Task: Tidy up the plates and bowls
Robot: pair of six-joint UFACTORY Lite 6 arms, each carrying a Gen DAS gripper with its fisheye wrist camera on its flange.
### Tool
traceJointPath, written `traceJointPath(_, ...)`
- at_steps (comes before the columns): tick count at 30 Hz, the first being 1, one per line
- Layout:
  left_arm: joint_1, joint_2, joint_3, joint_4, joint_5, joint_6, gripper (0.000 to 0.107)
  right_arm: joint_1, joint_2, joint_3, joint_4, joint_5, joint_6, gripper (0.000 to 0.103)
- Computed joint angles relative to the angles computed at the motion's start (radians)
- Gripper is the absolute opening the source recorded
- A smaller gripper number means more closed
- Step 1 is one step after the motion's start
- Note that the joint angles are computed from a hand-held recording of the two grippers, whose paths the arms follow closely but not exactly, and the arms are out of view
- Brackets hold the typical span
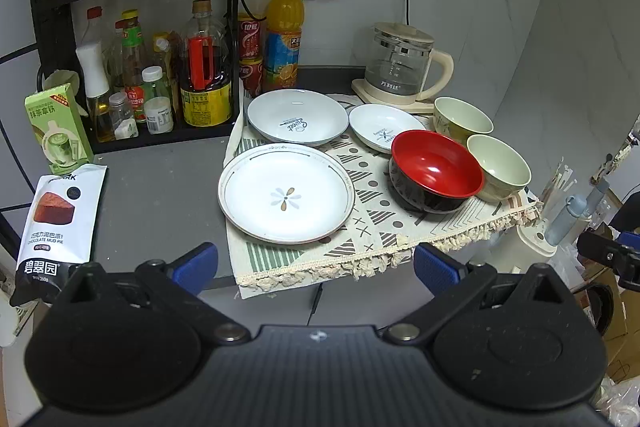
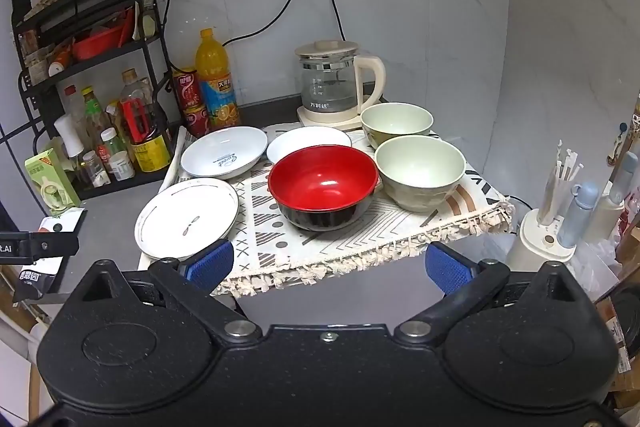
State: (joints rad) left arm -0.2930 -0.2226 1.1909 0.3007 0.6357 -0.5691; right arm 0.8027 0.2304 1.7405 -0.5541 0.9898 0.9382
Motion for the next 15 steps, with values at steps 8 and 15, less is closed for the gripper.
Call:
traceJointPath(8,-0.008,-0.005,-0.013,0.005,-0.008,0.001,0.103,-0.026,-0.031,-0.043,0.008,-0.02,-0.005,0.103)
traceJointPath(15,-0.049,0.02,0.006,0.055,0.001,-0.062,0.103,-0.044,-0.07,-0.096,0.012,-0.037,-0.006,0.103)
